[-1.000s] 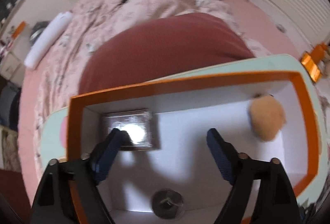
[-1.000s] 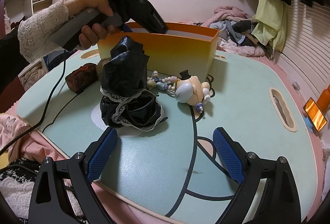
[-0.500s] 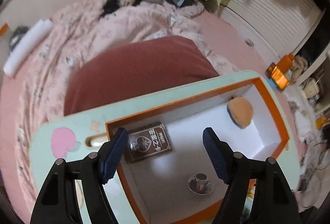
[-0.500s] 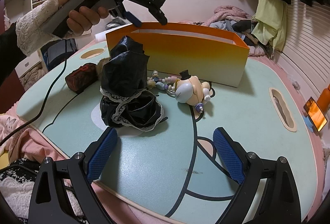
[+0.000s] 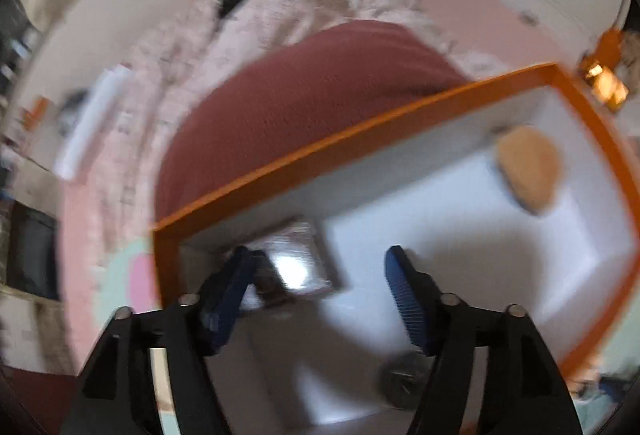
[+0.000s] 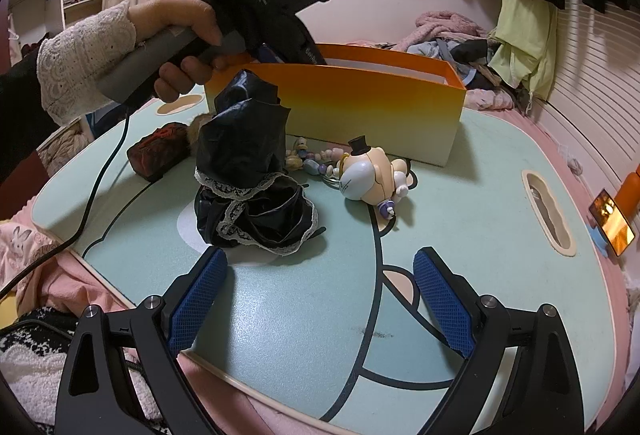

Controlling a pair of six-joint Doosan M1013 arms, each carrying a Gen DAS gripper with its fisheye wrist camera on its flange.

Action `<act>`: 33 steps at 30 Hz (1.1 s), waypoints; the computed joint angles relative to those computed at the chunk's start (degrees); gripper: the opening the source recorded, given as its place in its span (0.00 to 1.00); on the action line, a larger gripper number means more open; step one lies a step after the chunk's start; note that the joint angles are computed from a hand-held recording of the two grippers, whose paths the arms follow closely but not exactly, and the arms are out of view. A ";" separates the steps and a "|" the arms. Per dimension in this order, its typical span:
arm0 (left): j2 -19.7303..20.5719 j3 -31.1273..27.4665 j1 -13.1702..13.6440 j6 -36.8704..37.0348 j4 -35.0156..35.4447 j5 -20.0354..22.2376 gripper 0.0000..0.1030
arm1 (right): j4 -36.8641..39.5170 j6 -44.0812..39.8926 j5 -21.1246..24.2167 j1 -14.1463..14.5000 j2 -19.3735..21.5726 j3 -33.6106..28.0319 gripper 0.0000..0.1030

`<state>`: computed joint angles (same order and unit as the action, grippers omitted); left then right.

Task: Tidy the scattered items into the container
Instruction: 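Reach the left gripper down into the orange box toward the brown card box, then close the left gripper on the brown printed card box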

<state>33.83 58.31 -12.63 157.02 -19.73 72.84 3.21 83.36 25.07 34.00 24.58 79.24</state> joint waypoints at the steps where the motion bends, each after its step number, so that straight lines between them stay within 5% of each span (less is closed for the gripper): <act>1: 1.06 -2.16 0.48 0.06 -2.16 4.70 0.73 | 0.08 -0.08 -0.01 0.00 0.00 0.00 0.91; 4: 4.57 -8.81 2.12 0.28 -8.52 17.92 0.70 | 0.29 -0.25 -0.05 0.01 0.04 0.00 0.91; 11: 6.45 -13.71 3.33 -8.26 -6.80 20.27 0.69 | 0.54 -0.47 -0.16 0.07 0.10 0.03 0.92; 21: -1.34 1.21 -1.82 -10.57 11.75 -4.31 0.70 | 4.17 -4.92 -0.04 -0.23 0.03 0.14 0.92; 31: -0.07 -0.20 -2.81 -18.82 16.95 -2.86 0.76 | 5.72 -6.67 -0.03 -0.32 0.17 -0.03 0.92; 33: 0.90 -2.10 -2.18 -17.34 13.01 1.58 0.85 | 5.88 -6.87 -0.07 -0.34 0.13 0.04 0.92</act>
<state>34.73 56.21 -14.81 139.68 -6.72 74.41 9.09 76.50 25.00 33.66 24.70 79.28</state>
